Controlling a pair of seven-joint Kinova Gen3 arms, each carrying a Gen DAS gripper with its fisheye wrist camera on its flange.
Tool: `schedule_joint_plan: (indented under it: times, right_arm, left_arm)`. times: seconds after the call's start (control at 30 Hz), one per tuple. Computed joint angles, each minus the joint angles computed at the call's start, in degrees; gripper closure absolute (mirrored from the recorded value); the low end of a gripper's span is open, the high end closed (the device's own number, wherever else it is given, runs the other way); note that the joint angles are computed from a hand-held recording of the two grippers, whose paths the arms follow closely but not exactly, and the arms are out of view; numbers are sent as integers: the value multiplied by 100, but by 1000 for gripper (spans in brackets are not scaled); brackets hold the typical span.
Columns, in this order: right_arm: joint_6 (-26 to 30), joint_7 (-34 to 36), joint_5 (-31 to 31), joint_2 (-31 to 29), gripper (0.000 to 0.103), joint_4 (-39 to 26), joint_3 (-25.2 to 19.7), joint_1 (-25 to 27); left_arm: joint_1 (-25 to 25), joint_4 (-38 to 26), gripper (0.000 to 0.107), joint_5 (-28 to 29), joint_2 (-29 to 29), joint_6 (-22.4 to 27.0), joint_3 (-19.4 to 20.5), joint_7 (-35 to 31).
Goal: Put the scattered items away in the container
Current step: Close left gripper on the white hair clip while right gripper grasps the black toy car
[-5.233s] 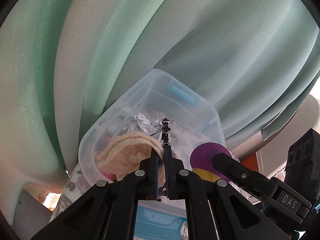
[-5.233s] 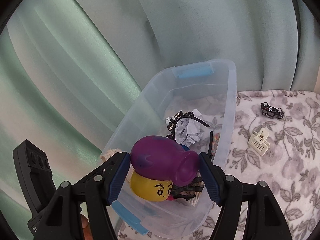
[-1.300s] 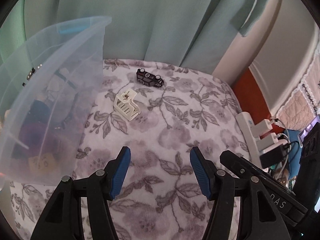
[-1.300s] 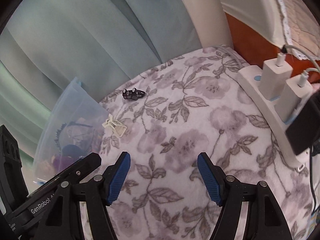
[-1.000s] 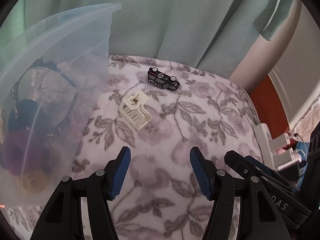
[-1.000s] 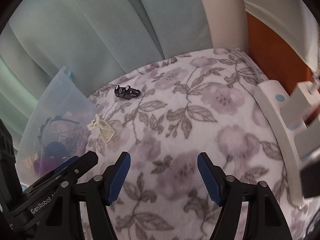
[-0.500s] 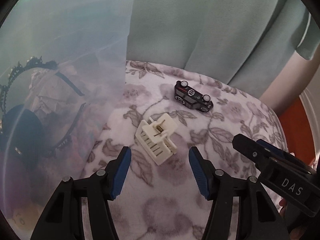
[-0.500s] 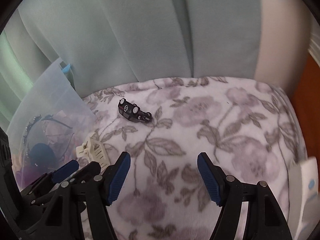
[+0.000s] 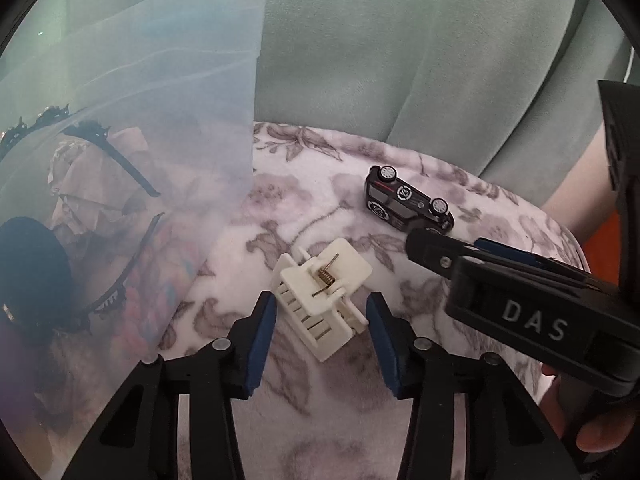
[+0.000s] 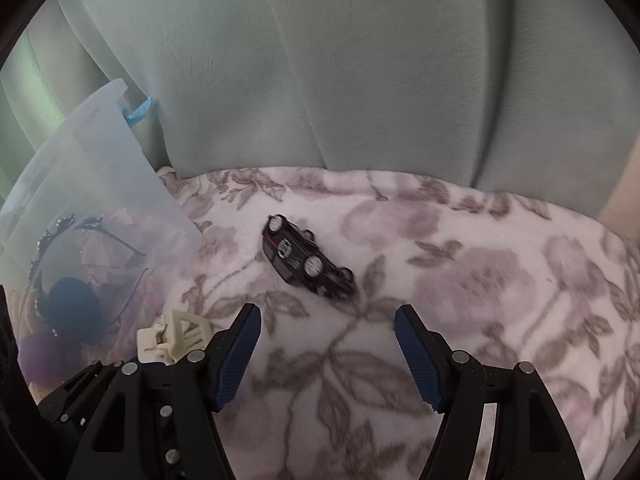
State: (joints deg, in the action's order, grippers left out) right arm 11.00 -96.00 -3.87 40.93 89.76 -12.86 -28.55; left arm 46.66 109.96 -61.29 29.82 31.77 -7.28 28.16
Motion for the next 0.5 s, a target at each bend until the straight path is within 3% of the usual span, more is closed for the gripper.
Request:
schedule_joint_plan:
  times: [0.33,0.5]
  right_arm:
    - [70,383,71,384,31,-517,-211,69]
    - [134,469,73,504,39,-733,-96,-56]
  left_arm:
    - [59,96,66,-724,94,-35,-102,699]
    - [-115,80,66,-969,128,-109,-36,846]
